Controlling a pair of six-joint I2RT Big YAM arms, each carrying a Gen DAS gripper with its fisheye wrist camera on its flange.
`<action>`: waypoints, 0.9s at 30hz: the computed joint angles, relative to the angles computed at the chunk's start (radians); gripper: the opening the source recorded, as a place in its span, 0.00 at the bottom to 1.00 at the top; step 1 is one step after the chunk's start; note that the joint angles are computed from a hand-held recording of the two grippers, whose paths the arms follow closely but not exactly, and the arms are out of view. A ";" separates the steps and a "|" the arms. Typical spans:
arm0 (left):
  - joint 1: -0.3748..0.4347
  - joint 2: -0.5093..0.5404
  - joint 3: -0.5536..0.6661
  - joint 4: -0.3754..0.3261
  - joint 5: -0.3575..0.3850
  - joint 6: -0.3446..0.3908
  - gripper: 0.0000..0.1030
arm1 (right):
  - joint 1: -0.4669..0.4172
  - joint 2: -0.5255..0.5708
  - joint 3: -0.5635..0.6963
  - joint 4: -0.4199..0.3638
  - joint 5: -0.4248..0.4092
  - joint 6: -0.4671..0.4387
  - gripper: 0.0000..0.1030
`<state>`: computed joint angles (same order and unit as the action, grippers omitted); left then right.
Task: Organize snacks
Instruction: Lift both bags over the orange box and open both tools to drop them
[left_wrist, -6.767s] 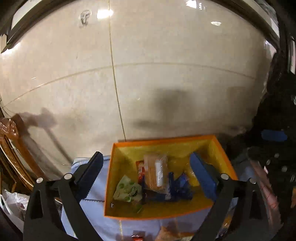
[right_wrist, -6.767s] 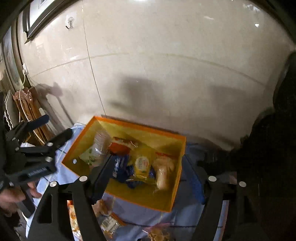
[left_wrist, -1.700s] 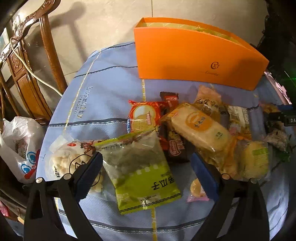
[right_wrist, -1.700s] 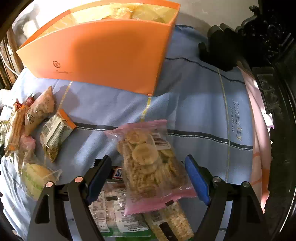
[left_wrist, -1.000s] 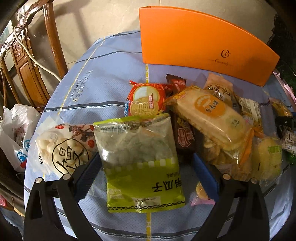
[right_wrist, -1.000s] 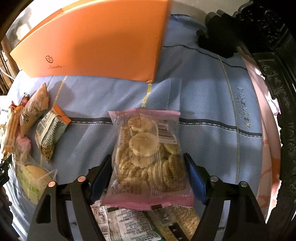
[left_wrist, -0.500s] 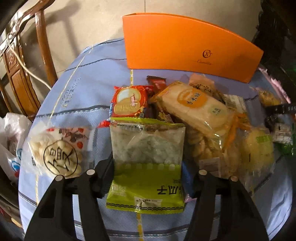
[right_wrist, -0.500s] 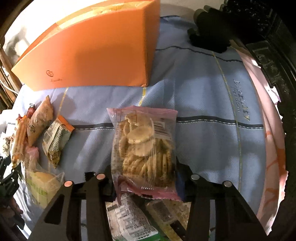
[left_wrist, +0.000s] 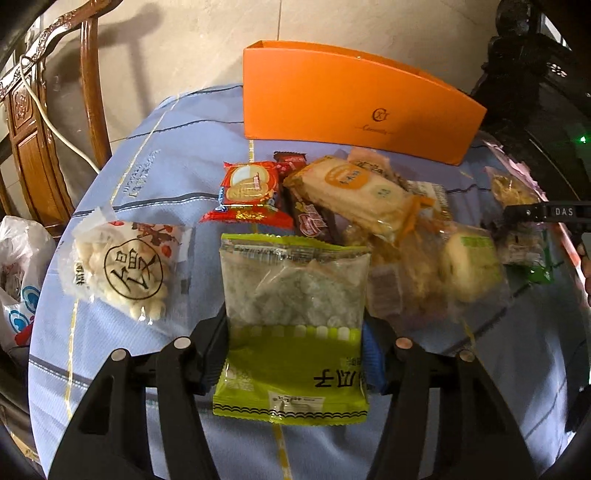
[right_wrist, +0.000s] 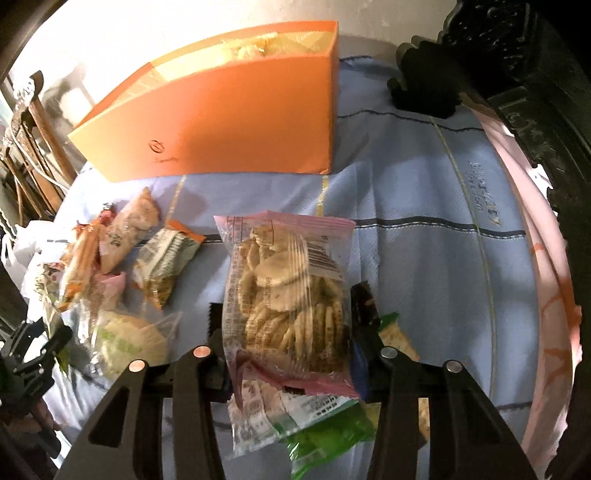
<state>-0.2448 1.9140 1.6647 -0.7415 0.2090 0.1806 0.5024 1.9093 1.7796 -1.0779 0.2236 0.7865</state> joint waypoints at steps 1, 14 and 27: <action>0.001 -0.010 -0.009 0.003 0.007 0.009 0.56 | 0.005 -0.010 -0.009 0.009 0.003 0.008 0.45; 0.018 -0.079 -0.007 -0.029 0.087 0.042 0.57 | 0.087 -0.092 -0.022 0.034 0.050 0.048 0.45; -0.022 0.124 0.535 -0.171 0.158 0.010 0.57 | 0.064 0.016 0.420 -0.123 0.179 -0.121 0.45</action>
